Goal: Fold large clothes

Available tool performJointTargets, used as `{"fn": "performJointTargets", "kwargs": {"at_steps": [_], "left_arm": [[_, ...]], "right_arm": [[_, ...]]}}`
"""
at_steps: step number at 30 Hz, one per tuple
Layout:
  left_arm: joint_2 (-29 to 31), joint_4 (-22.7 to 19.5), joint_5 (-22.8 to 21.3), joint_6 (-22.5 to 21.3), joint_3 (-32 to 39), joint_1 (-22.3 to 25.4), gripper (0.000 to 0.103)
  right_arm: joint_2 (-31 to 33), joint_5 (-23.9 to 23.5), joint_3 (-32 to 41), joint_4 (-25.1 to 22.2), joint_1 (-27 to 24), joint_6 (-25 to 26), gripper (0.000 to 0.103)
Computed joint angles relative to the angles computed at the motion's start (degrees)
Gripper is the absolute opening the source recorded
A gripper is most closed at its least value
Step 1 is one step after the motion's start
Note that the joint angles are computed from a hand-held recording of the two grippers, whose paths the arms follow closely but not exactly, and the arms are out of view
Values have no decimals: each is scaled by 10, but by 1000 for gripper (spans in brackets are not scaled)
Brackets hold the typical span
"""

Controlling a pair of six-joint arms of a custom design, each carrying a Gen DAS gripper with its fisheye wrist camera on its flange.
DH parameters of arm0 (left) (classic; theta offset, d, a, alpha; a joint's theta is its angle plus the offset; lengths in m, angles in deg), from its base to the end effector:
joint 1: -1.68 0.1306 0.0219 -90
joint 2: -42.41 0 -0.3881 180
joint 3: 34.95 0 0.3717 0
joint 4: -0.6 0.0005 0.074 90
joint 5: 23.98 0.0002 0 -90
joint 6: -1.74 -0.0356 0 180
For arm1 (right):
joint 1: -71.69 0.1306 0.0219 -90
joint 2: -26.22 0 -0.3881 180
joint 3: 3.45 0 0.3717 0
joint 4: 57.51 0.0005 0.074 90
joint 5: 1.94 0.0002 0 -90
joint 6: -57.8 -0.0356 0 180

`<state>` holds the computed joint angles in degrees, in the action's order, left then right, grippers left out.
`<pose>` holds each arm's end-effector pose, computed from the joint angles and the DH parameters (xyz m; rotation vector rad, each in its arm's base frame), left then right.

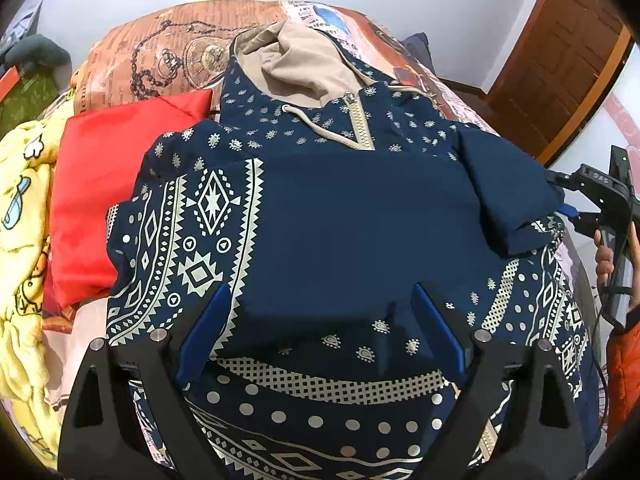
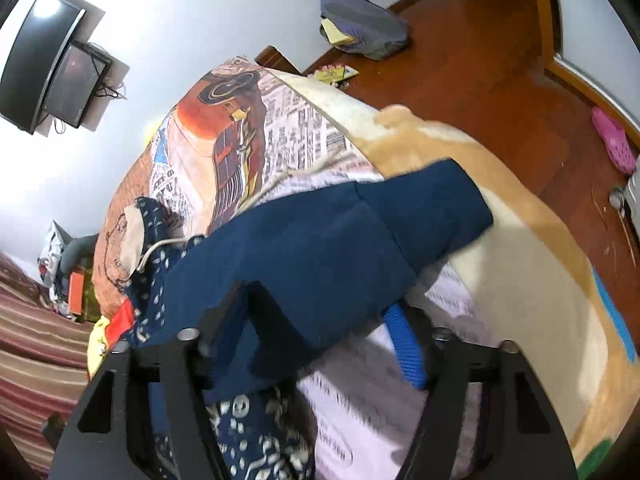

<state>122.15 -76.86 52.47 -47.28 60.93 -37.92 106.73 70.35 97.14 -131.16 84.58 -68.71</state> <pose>0.2837 -0.2246 0.5204 -0.1104 2.6028 -0.1945 0.3593 0.0928 0.5541 0.4011 2.5688 0.7245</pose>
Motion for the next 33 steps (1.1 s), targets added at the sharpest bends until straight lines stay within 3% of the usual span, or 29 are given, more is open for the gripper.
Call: {"fn": "performJointTargets", "kwargs": {"at_steps": [3,6,10,15,24,28,33], "left_arm": [[-3,2,1,2,-4,3,91],[-6,-1,-4,3,-3,3,91],[-19,-5,-17,-1,3,1,91],[-41,-10,-40,-6,17,-2,91],[-102,-28,-77,2,19,6,91],[-132,-48,-85,8,8,20,91],[-167,-68,-84,15,-16,37,91]], "right_arm": [[13,14,11,-9,3,13,11],[18,37,24,-8,16,25,7],[21,81,71,-14,56,58,6],[34,82,152,-18,105,75,6],[108,107,319,-51,246,99,5],[148,110,355,-59,304,102,5],[184,90,339,-59,364,93,5]]}}
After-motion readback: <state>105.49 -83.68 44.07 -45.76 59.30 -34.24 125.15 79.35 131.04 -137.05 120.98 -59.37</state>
